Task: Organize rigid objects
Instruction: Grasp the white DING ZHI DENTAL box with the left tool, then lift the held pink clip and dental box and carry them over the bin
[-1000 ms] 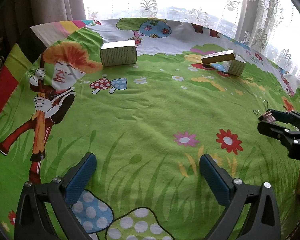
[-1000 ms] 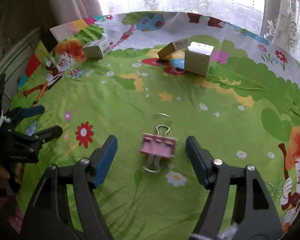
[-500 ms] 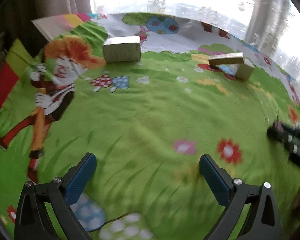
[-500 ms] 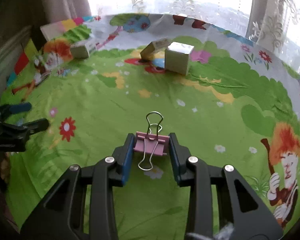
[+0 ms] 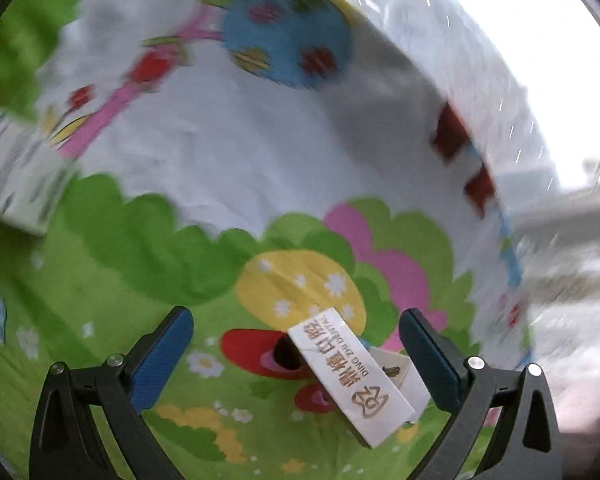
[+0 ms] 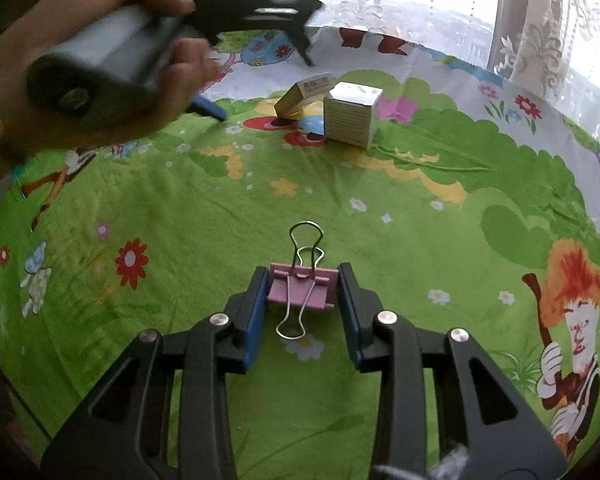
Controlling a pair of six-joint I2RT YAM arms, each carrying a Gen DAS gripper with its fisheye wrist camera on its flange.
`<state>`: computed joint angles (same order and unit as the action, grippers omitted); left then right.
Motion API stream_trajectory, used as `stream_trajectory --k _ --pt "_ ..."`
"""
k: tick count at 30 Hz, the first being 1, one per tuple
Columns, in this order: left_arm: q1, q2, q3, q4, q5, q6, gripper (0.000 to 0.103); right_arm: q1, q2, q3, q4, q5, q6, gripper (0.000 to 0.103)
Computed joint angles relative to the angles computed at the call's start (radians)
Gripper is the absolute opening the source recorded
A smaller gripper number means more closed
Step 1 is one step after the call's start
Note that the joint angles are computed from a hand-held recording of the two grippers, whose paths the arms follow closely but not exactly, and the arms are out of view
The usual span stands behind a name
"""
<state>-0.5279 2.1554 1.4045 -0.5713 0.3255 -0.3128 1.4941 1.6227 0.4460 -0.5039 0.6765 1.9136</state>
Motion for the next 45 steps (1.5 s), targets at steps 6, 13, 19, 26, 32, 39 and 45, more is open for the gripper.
stream_trajectory --k 6,13,19,26,32,39,45 --pt "-0.061 -0.088 -0.121 -0.017 -0.18 0.224 0.103 -0.002 0.009 0.008 0.004 0.003 0.004 0.039" --pt "-0.037 -0.187 -0.295 0.125 -0.161 0.338 0.103 -0.001 0.008 0.007 0.003 0.004 0.006 0.039" --pt "-0.165 -0.265 -0.463 0.319 -0.284 0.352 0.101 -0.004 0.01 0.009 0.0 0.002 0.0 0.039" --pt "-0.152 -0.434 -0.738 0.617 -0.268 0.432 0.032 -0.002 0.011 0.012 -0.008 0.001 0.005 0.039" --pt "0.048 -0.635 -0.969 0.649 -0.071 0.66 0.031 -0.002 0.007 0.008 -0.008 0.001 0.004 0.038" --pt "0.312 -0.775 -1.052 0.499 0.11 0.849 0.031 -0.005 0.012 0.015 -0.016 -0.003 -0.007 0.038" --pt "0.287 -0.919 -1.216 0.571 0.105 0.8 0.031 -0.003 0.009 0.013 -0.015 -0.002 -0.006 0.038"
